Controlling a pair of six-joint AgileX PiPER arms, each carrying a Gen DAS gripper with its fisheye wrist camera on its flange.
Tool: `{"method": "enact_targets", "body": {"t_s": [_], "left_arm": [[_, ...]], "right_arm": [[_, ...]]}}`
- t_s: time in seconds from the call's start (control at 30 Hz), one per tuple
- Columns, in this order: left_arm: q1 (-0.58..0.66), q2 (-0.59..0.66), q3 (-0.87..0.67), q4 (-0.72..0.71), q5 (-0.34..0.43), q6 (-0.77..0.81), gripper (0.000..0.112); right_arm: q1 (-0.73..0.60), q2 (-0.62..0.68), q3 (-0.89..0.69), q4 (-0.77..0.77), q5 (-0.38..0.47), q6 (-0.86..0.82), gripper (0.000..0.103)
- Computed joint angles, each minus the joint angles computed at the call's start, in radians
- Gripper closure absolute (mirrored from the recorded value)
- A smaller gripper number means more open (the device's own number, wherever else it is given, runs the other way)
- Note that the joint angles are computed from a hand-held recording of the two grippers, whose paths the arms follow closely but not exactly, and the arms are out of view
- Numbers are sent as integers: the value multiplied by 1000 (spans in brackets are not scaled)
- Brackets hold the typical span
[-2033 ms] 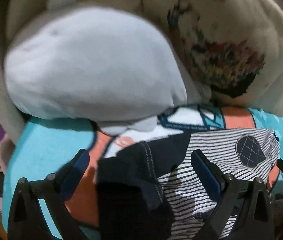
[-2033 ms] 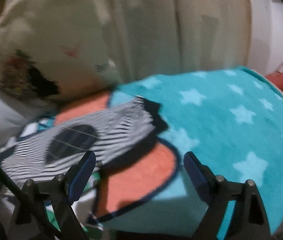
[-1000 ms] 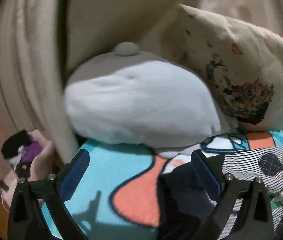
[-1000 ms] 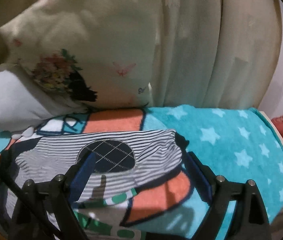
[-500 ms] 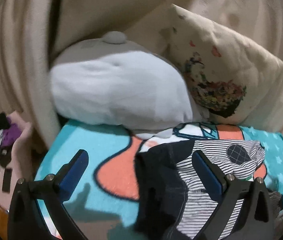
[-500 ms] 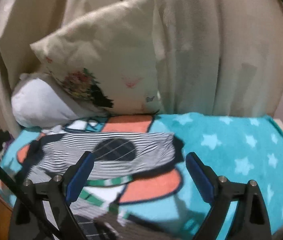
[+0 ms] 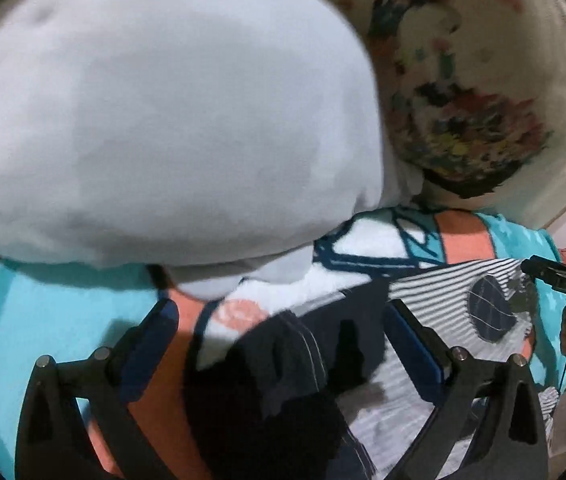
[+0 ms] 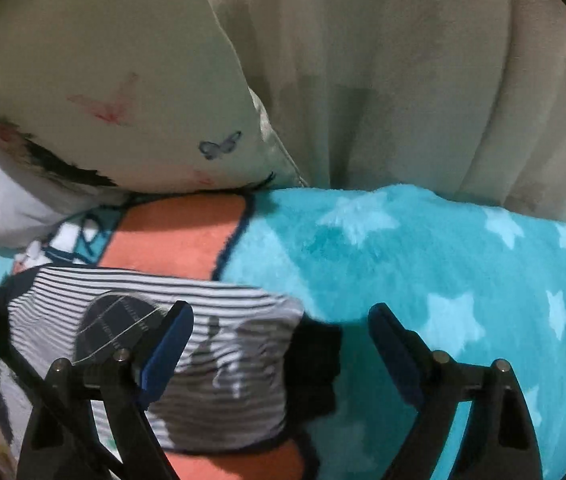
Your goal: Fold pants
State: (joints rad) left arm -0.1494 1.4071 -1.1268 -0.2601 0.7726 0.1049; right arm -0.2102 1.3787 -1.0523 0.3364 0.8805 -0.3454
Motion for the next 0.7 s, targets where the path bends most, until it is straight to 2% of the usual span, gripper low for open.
{"method": "enact_targets", "body": {"t_s": [0.13, 0.2, 0.27, 0.33, 0.37, 0.4, 0.47, 0.5, 0.53, 0.6, 0.7], "left_arm": [[10, 74, -24, -70, 1, 91, 12], [13, 97, -30, -111, 17, 145, 17], [-1, 110, -33, -103, 18, 157, 18], [-29, 128, -46, -69, 31, 155, 35], [-51, 134, -52, -22, 27, 125, 48], [-81, 128, -48, 49, 7, 77, 70], [-100, 129, -57, 74, 16, 72, 97], [-96, 127, -63, 51, 28, 89, 106], [-101, 122, -64, 59, 30, 77, 106], [-119, 103, -56, 104, 12, 37, 106], [-118, 67, -51, 121, 13, 10, 106]], "right_arm": [[25, 74, -35, 2, 5, -24, 10], [39, 104, -45, 15, 13, -42, 10], [61, 118, -42, 0, 1, -40, 10], [92, 114, -32, -33, -21, -31, 13], [104, 111, -28, -47, -31, -24, 16], [118, 108, -24, -55, -38, -15, 25], [128, 97, -19, -47, -40, -24, 46], [128, 93, -18, -37, -34, -35, 68], [130, 92, -20, -22, -27, -44, 86], [106, 84, -25, 40, 7, -80, 90], [108, 44, -15, 32, 2, -68, 91]]}}
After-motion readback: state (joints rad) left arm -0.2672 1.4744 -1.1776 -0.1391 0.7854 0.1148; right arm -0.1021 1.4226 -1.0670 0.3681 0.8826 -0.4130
